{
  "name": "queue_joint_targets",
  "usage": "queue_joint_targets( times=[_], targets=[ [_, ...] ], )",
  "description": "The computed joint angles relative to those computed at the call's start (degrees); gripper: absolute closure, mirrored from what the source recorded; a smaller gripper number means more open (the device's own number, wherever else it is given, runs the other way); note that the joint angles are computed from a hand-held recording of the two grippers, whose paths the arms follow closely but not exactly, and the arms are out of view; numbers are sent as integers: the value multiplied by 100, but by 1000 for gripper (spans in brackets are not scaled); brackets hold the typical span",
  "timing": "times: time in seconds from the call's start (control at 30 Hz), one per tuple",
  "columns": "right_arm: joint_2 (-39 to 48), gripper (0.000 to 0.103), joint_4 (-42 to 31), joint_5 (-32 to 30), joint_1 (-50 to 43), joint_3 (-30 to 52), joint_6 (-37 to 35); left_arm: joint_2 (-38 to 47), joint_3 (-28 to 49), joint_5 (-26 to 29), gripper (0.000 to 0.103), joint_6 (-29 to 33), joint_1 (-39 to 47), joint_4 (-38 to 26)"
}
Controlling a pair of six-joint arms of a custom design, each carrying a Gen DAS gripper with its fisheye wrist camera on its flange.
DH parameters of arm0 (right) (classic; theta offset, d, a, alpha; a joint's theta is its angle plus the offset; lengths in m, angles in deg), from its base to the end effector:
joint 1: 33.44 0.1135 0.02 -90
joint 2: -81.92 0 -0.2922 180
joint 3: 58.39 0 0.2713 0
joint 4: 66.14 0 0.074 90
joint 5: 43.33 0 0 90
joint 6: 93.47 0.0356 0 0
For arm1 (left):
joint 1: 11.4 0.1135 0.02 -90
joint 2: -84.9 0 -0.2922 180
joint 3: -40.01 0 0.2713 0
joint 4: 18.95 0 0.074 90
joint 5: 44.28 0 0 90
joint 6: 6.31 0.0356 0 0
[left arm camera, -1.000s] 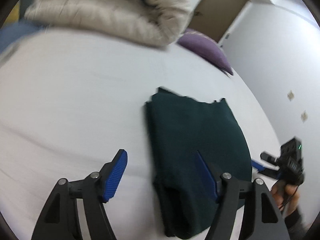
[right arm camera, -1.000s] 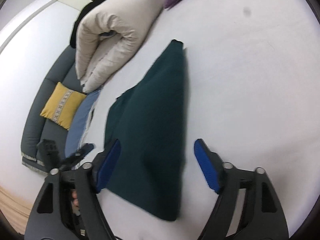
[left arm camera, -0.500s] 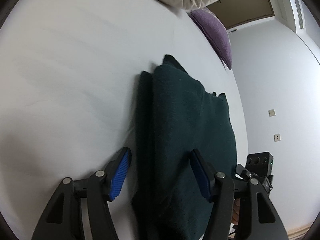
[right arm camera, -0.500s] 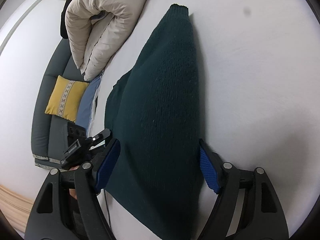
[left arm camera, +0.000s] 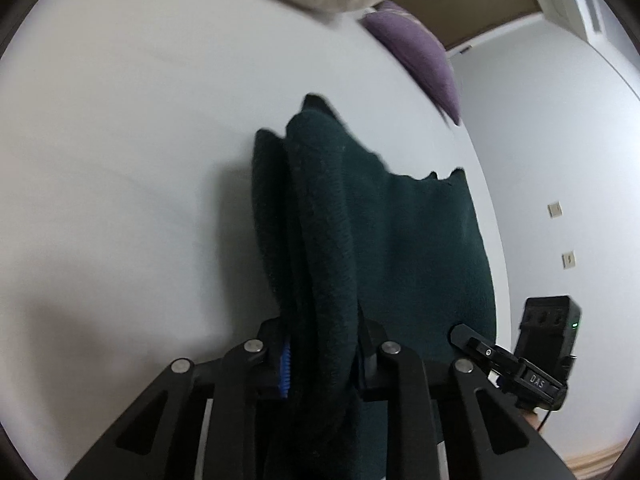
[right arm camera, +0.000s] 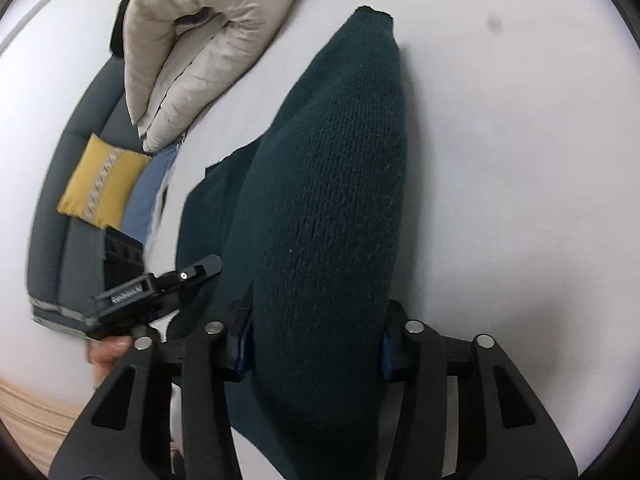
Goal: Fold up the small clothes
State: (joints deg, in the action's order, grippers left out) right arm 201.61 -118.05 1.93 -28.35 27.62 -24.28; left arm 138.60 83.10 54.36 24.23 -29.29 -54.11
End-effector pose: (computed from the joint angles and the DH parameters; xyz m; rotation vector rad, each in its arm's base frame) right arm 0.3943 0.0603 0.1179 -0.6592 2.6723 1.1075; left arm 0.1790 -0.0634 0.2208 -0.8206 2.3796 -0.7873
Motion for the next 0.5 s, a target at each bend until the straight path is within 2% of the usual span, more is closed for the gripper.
queue_joint_targets(
  times=[0.1, 0.23, 0.37, 0.5],
  targets=[
    [-782, 62, -184, -9, -130, -515, -368, -268, 472, -924, 79, -482, -1220, -686],
    [-1644, 62, -1085, -146, -683, -976, -1278, -366, 934, -2185, 79, -1522, -3144, -1341],
    [-2225, 62, -2521, -165, -1792, -1322, -2919, 23, 1358, -3330, 79, -2657, -4939, -1696],
    [-2235, 62, -3669, 67, -3111, -1502, -4538, 623, 1614, -3808, 79, -3391, -5921, -1675]
  ],
)
